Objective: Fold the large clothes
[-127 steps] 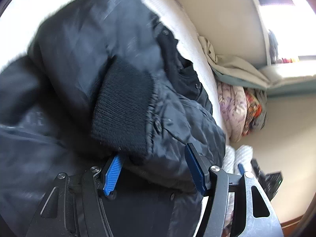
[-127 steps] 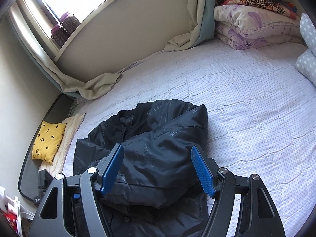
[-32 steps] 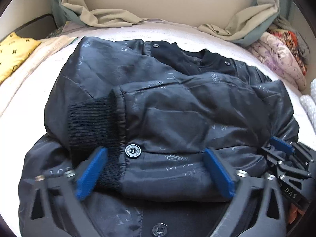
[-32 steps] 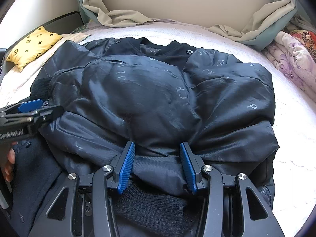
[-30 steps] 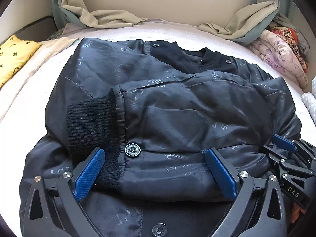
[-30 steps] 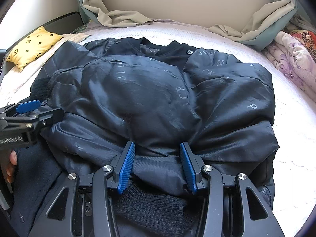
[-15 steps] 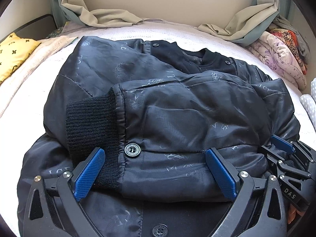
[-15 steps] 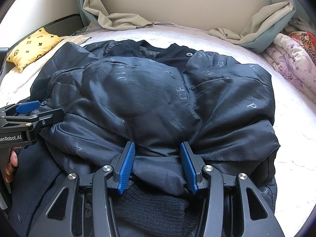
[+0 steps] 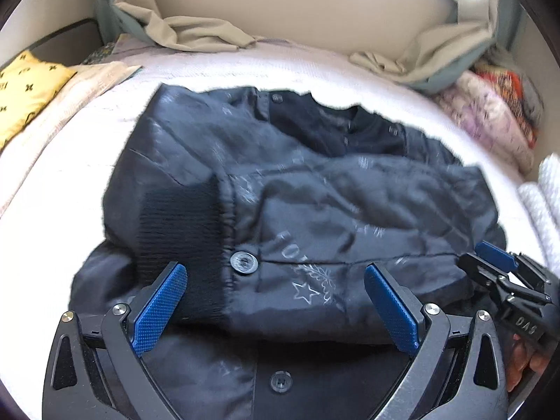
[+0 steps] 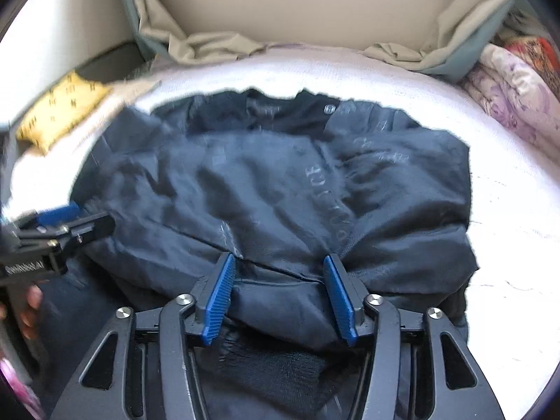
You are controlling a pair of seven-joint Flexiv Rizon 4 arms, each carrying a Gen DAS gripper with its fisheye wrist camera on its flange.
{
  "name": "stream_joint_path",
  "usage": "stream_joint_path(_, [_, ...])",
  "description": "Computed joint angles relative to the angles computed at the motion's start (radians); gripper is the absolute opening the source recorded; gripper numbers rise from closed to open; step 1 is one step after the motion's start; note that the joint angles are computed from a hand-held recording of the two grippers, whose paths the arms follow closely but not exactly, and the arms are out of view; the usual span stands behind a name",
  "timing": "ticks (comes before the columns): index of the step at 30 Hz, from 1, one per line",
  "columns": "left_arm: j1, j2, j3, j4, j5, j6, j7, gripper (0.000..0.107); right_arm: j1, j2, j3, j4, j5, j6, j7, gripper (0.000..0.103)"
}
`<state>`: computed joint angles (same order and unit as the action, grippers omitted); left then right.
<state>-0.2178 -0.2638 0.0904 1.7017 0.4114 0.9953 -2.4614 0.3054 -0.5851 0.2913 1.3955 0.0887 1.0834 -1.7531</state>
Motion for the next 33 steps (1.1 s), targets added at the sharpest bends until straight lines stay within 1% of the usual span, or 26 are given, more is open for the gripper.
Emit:
stream_joint_path(1, [0.002,0.018,0.004,0.013,-0.001,0.012,-0.007,0.103,-0.011,0.009,0.009,-0.005,0.016,-0.005,0.001,0.060])
stream_joint_path(3, [0.007,0.051,0.008,0.034,0.006,0.025,-0.017,0.103,-0.028,0.033,0.016,-0.006,0.038,-0.001,0.000,0.062])
stream_joint_path(6, [0.024,0.100,0.003,0.074,0.014,0.039,-0.013,0.103,-0.042,0.063,0.009,0.002,0.054,-0.006,0.003,0.063])
stream_joint_path(9, [0.047,0.150,-0.007,0.119,0.012,0.029,0.004,0.103,-0.061,0.086,0.003,0.011,0.069,-0.036,-0.003,0.063])
stream_joint_path(12, [0.078,0.206,-0.018,0.178,-0.022,0.019,0.018,0.103,-0.086,0.109,-0.001,0.027,0.093,-0.087,-0.013,0.063])
stream_joint_path(14, [0.100,0.250,-0.024,0.226,-0.048,0.032,0.026,0.103,-0.102,0.129,-0.005,0.041,0.111,-0.121,-0.023,0.063])
stream_joint_path(16, [0.122,0.301,-0.027,0.283,-0.093,0.051,0.056,0.103,-0.111,0.153,-0.019,0.060,0.122,-0.162,-0.015,0.063])
stream_joint_path(17, [0.133,0.328,-0.025,0.319,-0.135,0.066,0.087,0.103,-0.119,0.169,-0.025,0.071,0.133,-0.188,-0.002,0.063])
stream_joint_path(19, [0.148,0.375,-0.020,0.383,-0.217,0.085,0.147,0.103,-0.162,0.195,-0.013,0.075,0.212,-0.267,-0.009,0.063])
stream_joint_path(20, [0.155,0.394,-0.021,0.407,-0.247,0.083,0.163,0.103,-0.193,0.208,-0.006,0.072,0.268,-0.335,-0.015,0.063])
stream_joint_path(23, [0.165,0.447,-0.017,0.479,-0.351,0.050,0.236,0.101,-0.245,0.245,-0.017,0.097,0.389,-0.445,-0.044,0.063])
stream_joint_path(25, [0.158,0.473,-0.006,0.524,-0.449,0.019,0.324,0.101,-0.272,0.266,-0.035,0.122,0.456,-0.503,-0.057,0.063])
stream_joint_path(27, [0.141,0.496,0.013,0.579,-0.573,-0.011,0.415,0.096,-0.288,0.283,-0.054,0.146,0.506,-0.543,-0.067,0.063])
stream_joint_path(28, [0.140,0.505,0.016,0.601,-0.618,-0.027,0.441,0.094,-0.294,0.291,-0.063,0.158,0.524,-0.559,-0.075,0.063])
stream_joint_path(32, [0.135,0.533,0.020,0.676,-0.755,-0.081,0.536,0.091,-0.300,0.306,-0.088,0.194,0.563,-0.605,-0.113,0.061])
stream_joint_path(33, [0.114,0.533,0.027,0.703,-0.830,-0.077,0.588,0.091,-0.304,0.306,-0.092,0.198,0.580,-0.621,-0.121,0.060])
